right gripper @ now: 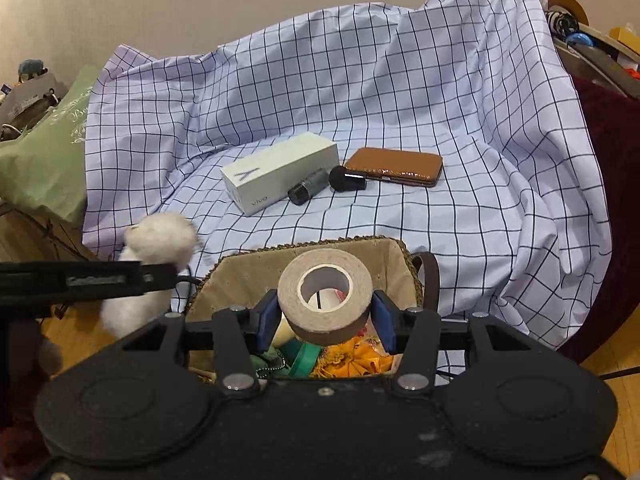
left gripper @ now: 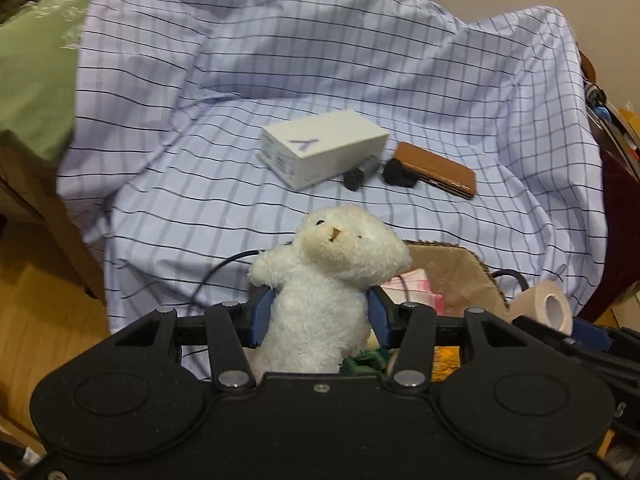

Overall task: Organize soft objects
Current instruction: 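Carry the lamb and beige tape roll with both grippers over the basket, then lower both items into the basket and open both grippers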

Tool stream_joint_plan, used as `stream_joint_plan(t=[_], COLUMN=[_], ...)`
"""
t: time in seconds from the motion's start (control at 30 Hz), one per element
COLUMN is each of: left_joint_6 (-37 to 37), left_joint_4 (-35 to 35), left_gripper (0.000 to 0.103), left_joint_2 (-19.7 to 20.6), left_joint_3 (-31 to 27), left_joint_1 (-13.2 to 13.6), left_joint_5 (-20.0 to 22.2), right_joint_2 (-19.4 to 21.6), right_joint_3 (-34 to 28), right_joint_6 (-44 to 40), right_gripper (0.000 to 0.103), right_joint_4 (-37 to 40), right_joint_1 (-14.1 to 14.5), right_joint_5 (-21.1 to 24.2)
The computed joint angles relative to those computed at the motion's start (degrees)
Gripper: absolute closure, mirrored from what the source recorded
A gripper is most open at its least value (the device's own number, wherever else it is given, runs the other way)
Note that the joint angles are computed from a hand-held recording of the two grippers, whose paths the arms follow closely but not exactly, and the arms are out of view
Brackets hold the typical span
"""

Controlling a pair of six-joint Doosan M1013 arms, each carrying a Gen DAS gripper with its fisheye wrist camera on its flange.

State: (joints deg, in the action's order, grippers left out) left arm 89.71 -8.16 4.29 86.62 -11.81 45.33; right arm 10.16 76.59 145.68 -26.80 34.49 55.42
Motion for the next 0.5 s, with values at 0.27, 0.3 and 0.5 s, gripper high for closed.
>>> stream_joint_plan(t=[0.27,0.3,0.5], left_joint_6=[7.0,7.34,6.26], left_joint_4=[-5.82,-5.91,-2.58], left_gripper=[0.053,0.052,0.045], left_joint_2=[1.31,1.51,1.7], left_joint_3=[-0.79,-0.99,-1.13], left_joint_1=[-0.91,-1.08,-2.15], left_joint_5=[0.81,1.07,1.48], right_joint_2=[0.45,0.49,0.46], right_joint_3=[-0.32,-0.34,-0.27], right_joint_6=[0.59,0.61,0.74], right_gripper=[0.054,0.054,0.054], right_joint_4=[-0.01,0.06,0.05], right_joint_1=[-0.18,-0.21,-0.26], right_joint_5=[1.34,1.5,1.67])
